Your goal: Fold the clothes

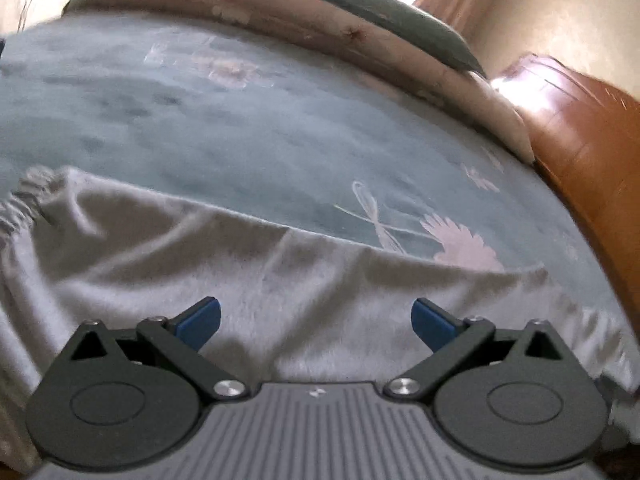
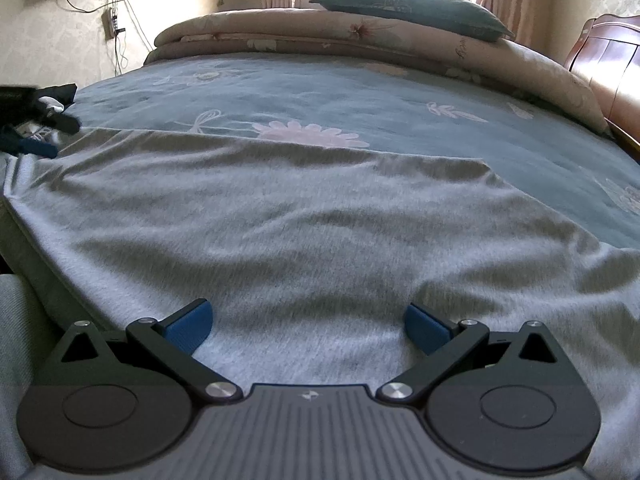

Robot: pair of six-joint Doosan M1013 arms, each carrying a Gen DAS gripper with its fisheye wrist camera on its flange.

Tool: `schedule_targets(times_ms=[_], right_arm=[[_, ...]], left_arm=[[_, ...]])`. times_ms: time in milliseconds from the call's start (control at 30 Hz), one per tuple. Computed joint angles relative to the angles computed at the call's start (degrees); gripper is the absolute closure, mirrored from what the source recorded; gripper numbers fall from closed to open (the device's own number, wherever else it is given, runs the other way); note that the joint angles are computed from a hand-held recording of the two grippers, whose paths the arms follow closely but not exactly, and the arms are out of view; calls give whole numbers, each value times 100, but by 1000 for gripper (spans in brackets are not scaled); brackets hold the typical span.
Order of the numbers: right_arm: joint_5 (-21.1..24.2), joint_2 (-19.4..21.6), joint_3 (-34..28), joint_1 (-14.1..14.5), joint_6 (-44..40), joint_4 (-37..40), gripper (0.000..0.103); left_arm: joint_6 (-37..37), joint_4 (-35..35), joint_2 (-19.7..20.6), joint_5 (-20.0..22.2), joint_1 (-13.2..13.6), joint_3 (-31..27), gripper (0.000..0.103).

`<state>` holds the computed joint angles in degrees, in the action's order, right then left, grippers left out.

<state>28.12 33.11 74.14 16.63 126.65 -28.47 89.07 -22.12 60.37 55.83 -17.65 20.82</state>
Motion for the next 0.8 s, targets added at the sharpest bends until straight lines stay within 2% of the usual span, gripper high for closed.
schedule_targets(times_ms=[67,133,300,467,600,733,800], right_arm=[[20,4,-11,3,-6,6,0],[23,6,-15,4,-4,5,0],[-20,3,13,12,135,-123,0],[-33,0,26,16,194,-180,0],[0,9,7,24,215,-203,0],[18,9,-3,22,167,-164,0],[25,7,-8,17,111,-114,0]], left_arm=[[-209,92,71,131,4,-72,2],[-120,65,-143,-142,13,384,2],[-843,1111,-466,-190,-24,907,2],[-678,845,-449,-375,43,822,2],[-302,226,-97,-357,86,255,2],[-893,751,592,327,74,-1067,2],[-1335,1169,926,848,54,-1834,2]])
